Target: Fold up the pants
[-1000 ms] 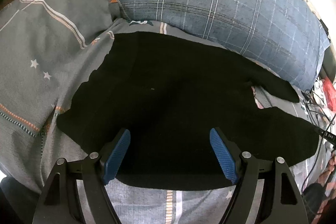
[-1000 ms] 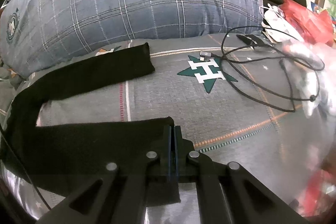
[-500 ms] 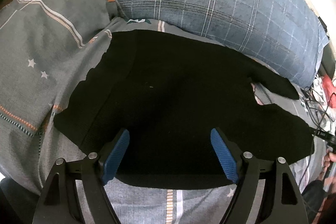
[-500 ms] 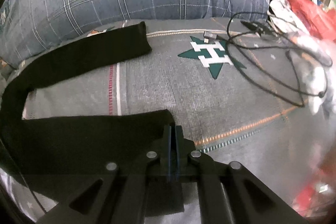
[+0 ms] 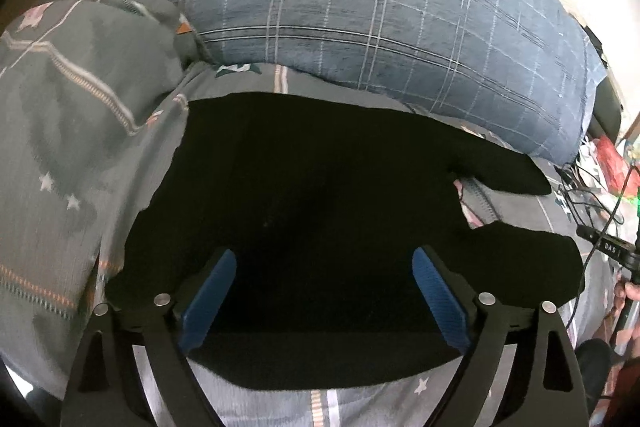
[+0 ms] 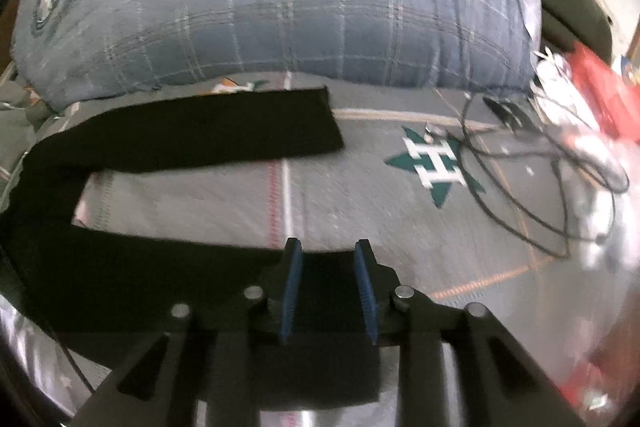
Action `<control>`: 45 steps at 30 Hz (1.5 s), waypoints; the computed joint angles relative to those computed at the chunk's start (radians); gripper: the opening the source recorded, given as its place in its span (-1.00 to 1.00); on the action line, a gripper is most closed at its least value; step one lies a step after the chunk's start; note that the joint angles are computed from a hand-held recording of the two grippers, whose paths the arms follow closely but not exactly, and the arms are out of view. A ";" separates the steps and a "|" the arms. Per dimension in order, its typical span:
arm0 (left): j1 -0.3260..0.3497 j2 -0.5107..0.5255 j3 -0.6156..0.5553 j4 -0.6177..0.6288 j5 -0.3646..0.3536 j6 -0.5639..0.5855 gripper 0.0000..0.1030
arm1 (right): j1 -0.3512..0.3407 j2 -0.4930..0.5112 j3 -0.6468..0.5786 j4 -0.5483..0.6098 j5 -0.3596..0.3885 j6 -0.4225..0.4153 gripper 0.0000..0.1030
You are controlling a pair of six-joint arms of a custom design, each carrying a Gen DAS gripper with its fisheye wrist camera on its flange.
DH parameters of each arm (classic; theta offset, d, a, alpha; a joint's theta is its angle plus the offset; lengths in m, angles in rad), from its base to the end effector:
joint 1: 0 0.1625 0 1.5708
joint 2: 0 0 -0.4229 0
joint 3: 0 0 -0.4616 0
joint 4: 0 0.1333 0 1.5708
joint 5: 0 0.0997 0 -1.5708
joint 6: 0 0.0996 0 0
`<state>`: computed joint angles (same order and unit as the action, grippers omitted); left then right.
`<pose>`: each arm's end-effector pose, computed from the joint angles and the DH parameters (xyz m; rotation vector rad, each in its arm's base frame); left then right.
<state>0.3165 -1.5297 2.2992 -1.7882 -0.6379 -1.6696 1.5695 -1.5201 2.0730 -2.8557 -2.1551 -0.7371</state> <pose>-0.3163 -0.3281 0.1611 -0.1527 2.3119 -1.0775 0.0777 -0.5440 0.3473 0.5771 -2.2310 0.5698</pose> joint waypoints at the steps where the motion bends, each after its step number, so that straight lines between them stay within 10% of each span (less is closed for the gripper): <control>1: 0.006 0.001 -0.004 -0.008 0.004 0.017 0.77 | 0.004 0.004 -0.003 0.004 0.007 0.003 -0.42; 9: 0.087 0.019 -0.041 -0.127 0.023 0.234 0.85 | 0.046 0.073 -0.042 0.050 0.147 -0.010 -0.09; 19: 0.319 0.078 -0.130 -0.436 -0.059 0.799 0.86 | 0.113 0.278 -0.187 0.207 0.341 -0.156 0.07; 45: 0.641 0.300 -0.356 -0.510 -0.179 1.366 0.99 | 0.162 0.622 -0.510 0.503 0.246 -0.346 0.38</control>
